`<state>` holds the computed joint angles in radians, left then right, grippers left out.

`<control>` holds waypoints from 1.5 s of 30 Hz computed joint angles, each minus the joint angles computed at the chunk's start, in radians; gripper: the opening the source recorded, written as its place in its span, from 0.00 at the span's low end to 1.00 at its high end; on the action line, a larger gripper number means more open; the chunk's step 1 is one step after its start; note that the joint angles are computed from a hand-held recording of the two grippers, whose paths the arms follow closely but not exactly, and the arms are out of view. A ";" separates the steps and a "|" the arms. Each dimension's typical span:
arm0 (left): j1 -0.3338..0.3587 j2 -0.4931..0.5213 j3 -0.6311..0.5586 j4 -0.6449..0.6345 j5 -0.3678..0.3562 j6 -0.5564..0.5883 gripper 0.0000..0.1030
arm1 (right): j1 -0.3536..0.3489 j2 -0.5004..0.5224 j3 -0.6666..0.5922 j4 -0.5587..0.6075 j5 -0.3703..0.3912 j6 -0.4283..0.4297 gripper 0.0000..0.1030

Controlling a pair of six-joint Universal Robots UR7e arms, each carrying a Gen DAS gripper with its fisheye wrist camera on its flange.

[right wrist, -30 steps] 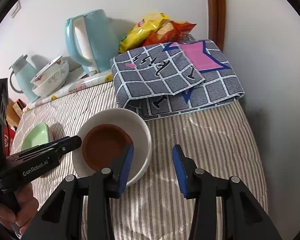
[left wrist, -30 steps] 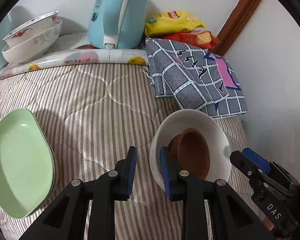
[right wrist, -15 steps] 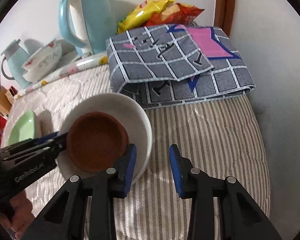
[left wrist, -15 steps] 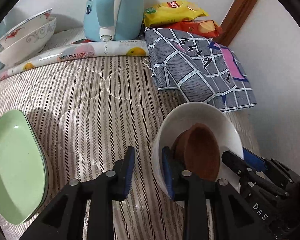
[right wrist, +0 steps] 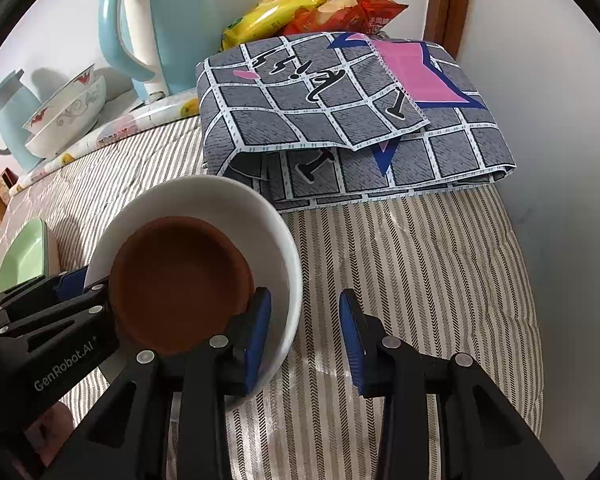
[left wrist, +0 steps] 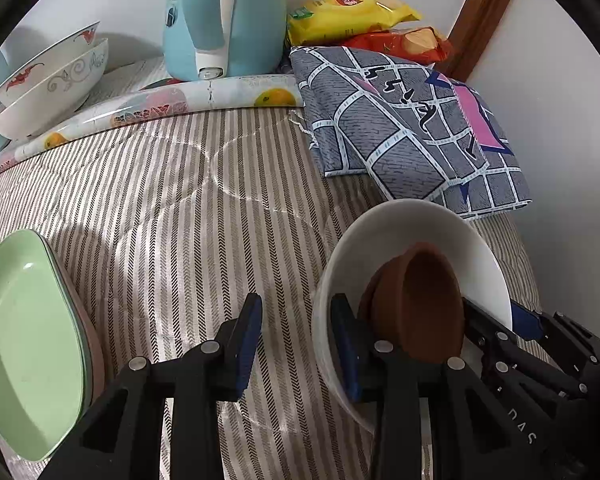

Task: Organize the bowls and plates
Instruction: 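Move the left gripper to the white bowl rim and close on it, then lift the white bowl with the left gripper and carry it over the plate stack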

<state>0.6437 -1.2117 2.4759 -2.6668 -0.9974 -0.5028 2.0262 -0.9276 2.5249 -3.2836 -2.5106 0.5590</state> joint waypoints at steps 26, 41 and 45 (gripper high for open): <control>0.056 -0.012 -0.005 -0.061 -0.124 0.039 0.12 | 0.000 0.046 0.001 -0.125 0.037 -0.037 0.14; 0.001 -0.030 0.026 -0.046 -0.082 -0.035 0.10 | 0.046 0.051 0.024 -0.102 0.008 0.046 0.12; -0.013 -0.059 0.041 -0.026 -0.096 -0.053 0.10 | 0.064 0.042 0.043 -0.110 0.012 0.082 0.12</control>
